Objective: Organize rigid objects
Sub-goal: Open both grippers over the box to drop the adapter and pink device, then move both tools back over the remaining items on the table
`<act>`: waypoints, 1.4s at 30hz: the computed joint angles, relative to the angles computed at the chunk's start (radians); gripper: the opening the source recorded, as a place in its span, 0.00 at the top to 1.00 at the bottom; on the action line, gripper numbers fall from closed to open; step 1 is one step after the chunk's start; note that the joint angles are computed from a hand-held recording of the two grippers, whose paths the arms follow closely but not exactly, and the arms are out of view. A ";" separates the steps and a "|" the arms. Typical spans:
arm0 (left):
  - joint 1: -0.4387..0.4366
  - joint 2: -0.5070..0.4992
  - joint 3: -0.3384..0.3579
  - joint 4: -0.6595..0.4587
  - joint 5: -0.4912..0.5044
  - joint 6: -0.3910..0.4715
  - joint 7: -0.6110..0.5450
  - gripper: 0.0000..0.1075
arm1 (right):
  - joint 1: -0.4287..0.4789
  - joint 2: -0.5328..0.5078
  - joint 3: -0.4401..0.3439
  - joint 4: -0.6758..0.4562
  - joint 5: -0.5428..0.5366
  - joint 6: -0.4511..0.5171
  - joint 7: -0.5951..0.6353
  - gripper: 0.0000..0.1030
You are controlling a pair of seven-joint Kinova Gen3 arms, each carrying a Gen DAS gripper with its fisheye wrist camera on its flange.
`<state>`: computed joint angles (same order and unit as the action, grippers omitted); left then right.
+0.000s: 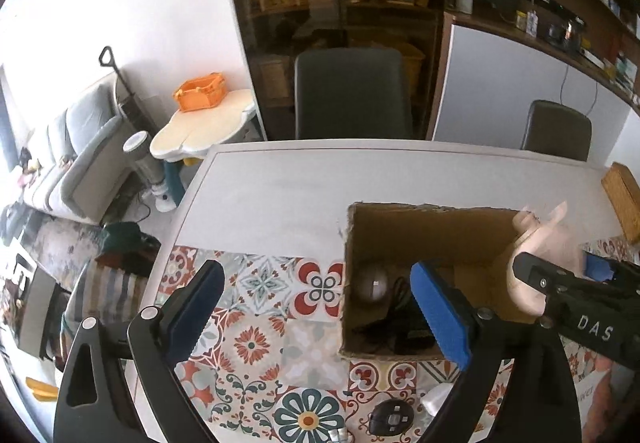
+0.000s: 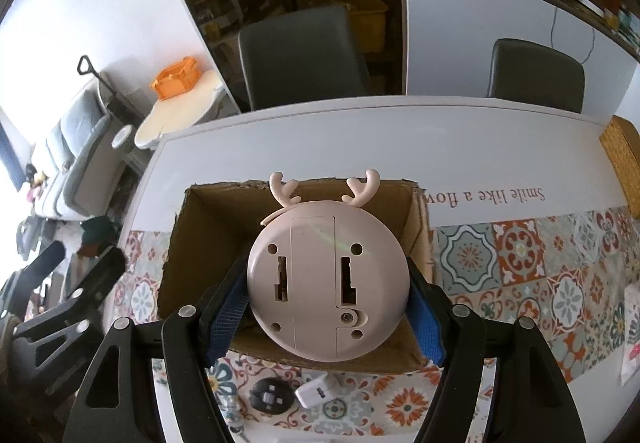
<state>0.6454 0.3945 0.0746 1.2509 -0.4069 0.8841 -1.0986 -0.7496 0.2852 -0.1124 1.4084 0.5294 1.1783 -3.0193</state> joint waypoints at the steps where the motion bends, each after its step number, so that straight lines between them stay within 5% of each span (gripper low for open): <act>1: 0.004 -0.008 -0.005 0.015 -0.007 -0.007 0.010 0.11 | -0.001 0.001 0.001 -0.002 0.003 -0.002 -0.001 0.23; 3: 0.004 -0.024 -0.004 0.037 -0.011 -0.019 0.017 0.11 | -0.014 0.005 0.004 -0.009 0.022 0.011 -0.017 0.16; 14: -0.033 -0.151 0.029 0.217 -0.010 -0.107 0.087 0.08 | -0.148 -0.013 -0.029 -0.015 0.145 0.160 -0.167 0.16; 25: -0.030 -0.281 0.085 0.426 -0.174 -0.139 0.290 0.07 | -0.277 -0.016 -0.098 0.022 0.231 0.245 -0.318 0.12; 30: -0.042 -0.316 0.124 0.500 -0.242 -0.120 0.392 0.07 | -0.313 -0.007 -0.112 0.039 0.221 0.240 -0.346 0.11; 42: -0.101 -0.339 0.166 0.613 -0.168 -0.085 0.417 0.05 | -0.321 0.020 -0.123 0.114 0.109 0.089 -0.383 0.07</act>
